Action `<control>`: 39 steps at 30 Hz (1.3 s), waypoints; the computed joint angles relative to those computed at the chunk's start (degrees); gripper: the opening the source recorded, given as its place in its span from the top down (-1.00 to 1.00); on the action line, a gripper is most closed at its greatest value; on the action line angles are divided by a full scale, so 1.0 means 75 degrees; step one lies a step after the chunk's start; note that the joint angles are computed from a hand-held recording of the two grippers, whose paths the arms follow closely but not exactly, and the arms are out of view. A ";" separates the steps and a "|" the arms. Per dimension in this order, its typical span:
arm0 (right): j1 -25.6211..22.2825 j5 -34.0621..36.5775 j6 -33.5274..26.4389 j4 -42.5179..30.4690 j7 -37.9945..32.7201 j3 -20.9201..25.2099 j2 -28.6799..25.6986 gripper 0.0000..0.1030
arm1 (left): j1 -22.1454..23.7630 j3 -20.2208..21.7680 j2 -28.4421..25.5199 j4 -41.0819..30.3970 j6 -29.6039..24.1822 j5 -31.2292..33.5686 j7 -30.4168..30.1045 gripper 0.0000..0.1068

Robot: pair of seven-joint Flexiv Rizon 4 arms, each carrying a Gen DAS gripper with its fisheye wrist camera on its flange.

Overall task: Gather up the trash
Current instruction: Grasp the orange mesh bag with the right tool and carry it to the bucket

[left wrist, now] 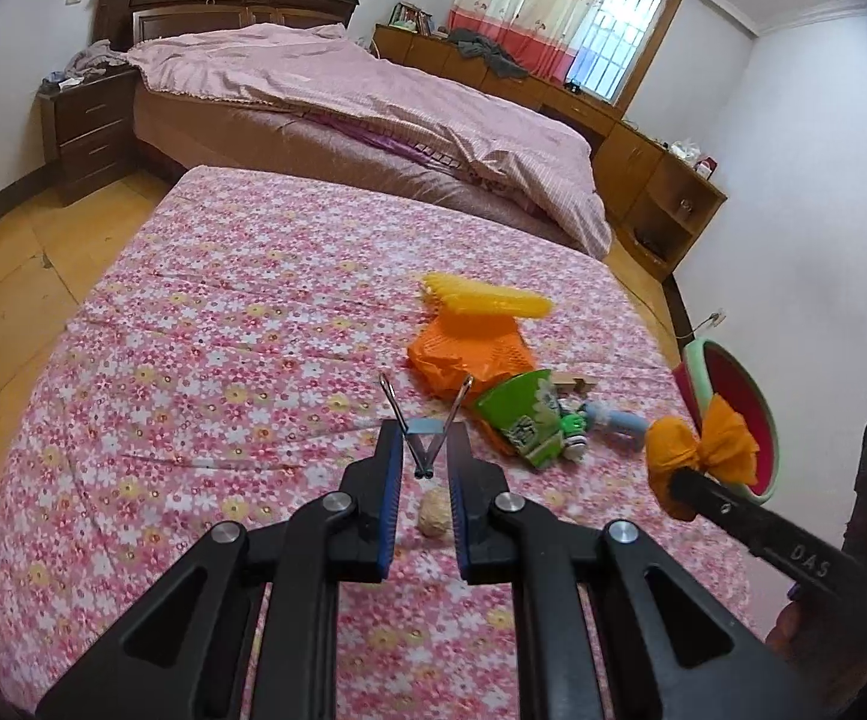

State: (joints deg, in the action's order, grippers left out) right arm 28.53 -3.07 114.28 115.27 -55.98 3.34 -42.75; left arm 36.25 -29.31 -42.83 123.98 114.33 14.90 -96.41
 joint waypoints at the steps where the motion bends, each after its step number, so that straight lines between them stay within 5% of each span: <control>1: 0.0075 0.0099 0.0115 0.0093 -0.0026 -0.0074 0.0080 0.65 | 0.0009 -0.0021 0.0033 0.0026 0.0023 0.0012 -0.0012 0.74; 9: 0.0380 0.0852 0.0580 0.0491 -0.0284 -0.0476 0.0564 0.64 | 0.0139 -0.0470 0.0232 -0.0015 -0.0133 0.0222 0.0045 0.74; 15: 0.0532 0.1505 0.0806 0.0703 -0.0564 -0.0829 0.0846 0.64 | 0.0721 -0.1648 -0.0266 -0.0230 -0.0525 0.0386 0.0513 0.74; 26: -0.0183 0.1578 0.0812 0.0714 -0.0822 -0.0817 0.1018 0.64 | -0.0218 -0.1931 -0.0471 -0.1054 -0.1107 -0.0373 0.1370 0.74; 39: -0.2004 0.0664 0.0785 0.0451 -0.0359 -0.0315 0.0622 0.64 | -0.2409 -0.1393 -0.1033 -0.2834 -0.2162 -0.1807 0.2870 0.74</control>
State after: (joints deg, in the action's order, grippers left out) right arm 13.50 1.91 120.17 118.66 -58.67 0.97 -38.08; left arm 18.18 -39.76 -50.58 102.73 98.11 1.35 -74.89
